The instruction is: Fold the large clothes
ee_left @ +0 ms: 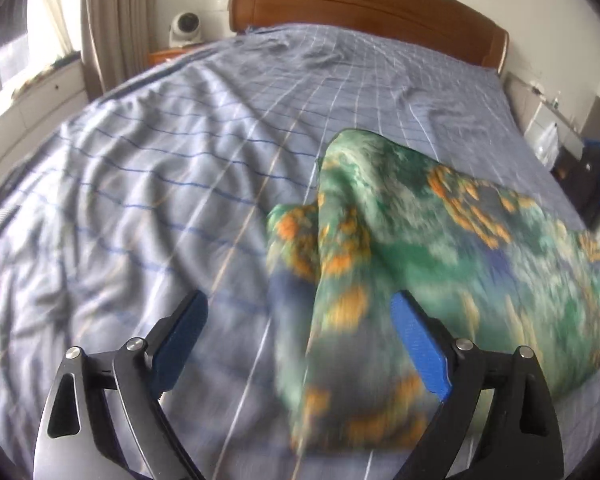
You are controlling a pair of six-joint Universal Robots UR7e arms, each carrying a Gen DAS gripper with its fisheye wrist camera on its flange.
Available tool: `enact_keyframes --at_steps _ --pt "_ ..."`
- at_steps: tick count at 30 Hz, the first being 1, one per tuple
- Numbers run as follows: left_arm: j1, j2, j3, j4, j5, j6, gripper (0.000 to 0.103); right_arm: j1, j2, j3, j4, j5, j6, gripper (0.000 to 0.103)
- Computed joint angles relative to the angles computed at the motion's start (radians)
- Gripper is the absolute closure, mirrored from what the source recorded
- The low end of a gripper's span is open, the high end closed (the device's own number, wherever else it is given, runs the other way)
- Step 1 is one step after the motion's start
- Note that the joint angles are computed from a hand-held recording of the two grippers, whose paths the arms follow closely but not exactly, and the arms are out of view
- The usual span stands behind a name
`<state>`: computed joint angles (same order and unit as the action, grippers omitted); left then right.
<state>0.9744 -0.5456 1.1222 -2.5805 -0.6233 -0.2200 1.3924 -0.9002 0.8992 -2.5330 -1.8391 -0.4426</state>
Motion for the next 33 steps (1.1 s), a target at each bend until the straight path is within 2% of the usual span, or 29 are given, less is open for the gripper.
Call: enact_keyframes --at_steps 3,7,10,15,18,21,23,28,33 --pt "-0.04 -0.071 0.14 -0.008 0.023 -0.038 0.007 -0.001 -0.118 0.171 -0.064 0.039 -0.043 0.024" --pt "-0.105 -0.132 0.321 -0.027 0.041 -0.096 0.007 0.004 -0.292 0.465 -0.189 0.046 -0.117 0.022" --pt "-0.152 -0.123 0.378 -0.041 0.057 -0.085 0.007 0.005 -0.407 0.7 -0.299 0.027 -0.147 0.02" --pt "-0.203 -0.041 0.369 -0.039 0.055 0.025 0.006 -0.01 -0.483 0.938 -0.441 -0.008 -0.142 0.02" --pt "-0.209 0.024 0.33 -0.026 0.072 0.078 0.006 -0.015 -0.474 0.975 -0.458 -0.047 -0.158 0.02" --pt "-0.187 0.069 0.266 0.097 0.043 0.008 0.006 -0.018 -0.437 0.98 -0.54 -0.091 -0.239 0.02" --pt "-0.175 0.08 0.253 0.1 0.032 -0.032 0.003 -0.031 -0.41 0.974 -0.59 -0.106 -0.267 0.02" --pt "-0.152 0.068 0.247 0.086 -0.028 -0.051 0.0 -0.077 -0.41 0.992 -0.624 -0.04 -0.25 0.011" --pt "-0.15 0.074 0.253 0.048 -0.01 -0.008 0.0 -0.092 -0.393 0.98 -0.617 -0.017 -0.244 0.002"
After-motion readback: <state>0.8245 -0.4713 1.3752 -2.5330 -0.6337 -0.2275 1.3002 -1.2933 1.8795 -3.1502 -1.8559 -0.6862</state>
